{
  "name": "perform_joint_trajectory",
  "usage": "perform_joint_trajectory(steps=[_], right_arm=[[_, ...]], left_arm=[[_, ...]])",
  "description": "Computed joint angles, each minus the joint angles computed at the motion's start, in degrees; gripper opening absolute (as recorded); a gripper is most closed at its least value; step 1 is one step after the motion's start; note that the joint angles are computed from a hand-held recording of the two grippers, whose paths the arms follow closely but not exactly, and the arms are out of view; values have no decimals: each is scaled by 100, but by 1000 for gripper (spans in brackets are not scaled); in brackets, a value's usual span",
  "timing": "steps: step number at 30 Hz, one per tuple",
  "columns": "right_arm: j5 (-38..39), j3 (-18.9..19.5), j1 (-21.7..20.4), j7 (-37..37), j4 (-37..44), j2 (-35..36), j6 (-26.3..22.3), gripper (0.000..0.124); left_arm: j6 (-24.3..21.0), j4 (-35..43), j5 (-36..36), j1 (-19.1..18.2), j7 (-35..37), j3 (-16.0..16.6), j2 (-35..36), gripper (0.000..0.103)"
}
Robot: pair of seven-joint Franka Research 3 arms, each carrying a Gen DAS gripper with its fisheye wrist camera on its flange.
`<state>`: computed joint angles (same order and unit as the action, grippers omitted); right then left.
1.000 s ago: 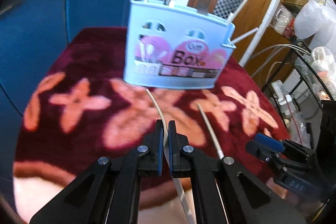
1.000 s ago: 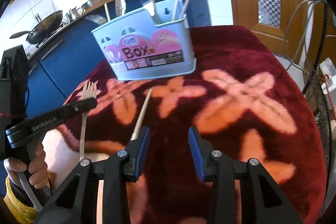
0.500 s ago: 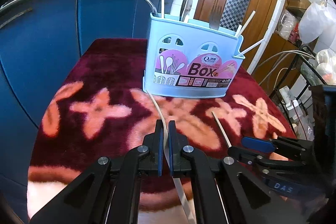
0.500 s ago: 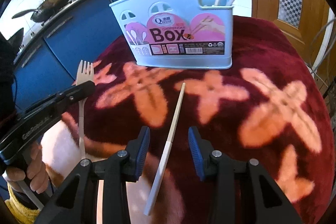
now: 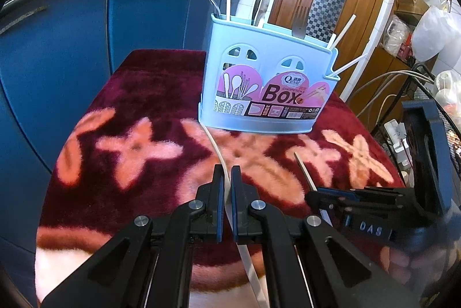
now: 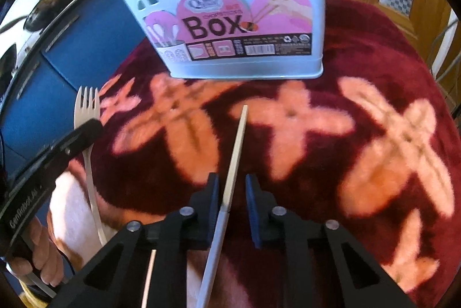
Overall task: Organize utensils
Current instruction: 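Grasp the second chopstick with the right tool while the left holds its chopstick, then lift both chopsticks and carry them above the blue holder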
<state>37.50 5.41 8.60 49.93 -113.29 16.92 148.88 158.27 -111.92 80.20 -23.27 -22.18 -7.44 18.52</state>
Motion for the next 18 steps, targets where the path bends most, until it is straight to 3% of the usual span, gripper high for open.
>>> perform_joint_trajectory(steps=[10, 18], right_arm=[[1053, 99, -368, -807, 22, -72, -525, 7], [2896, 52, -426, -2540, -589, -772, -419, 7]], left_arm=[[-110, 2, 273, -59, -256, -21, -76, 2], [-234, -143, 840, -7, -859, -129, -337, 2]])
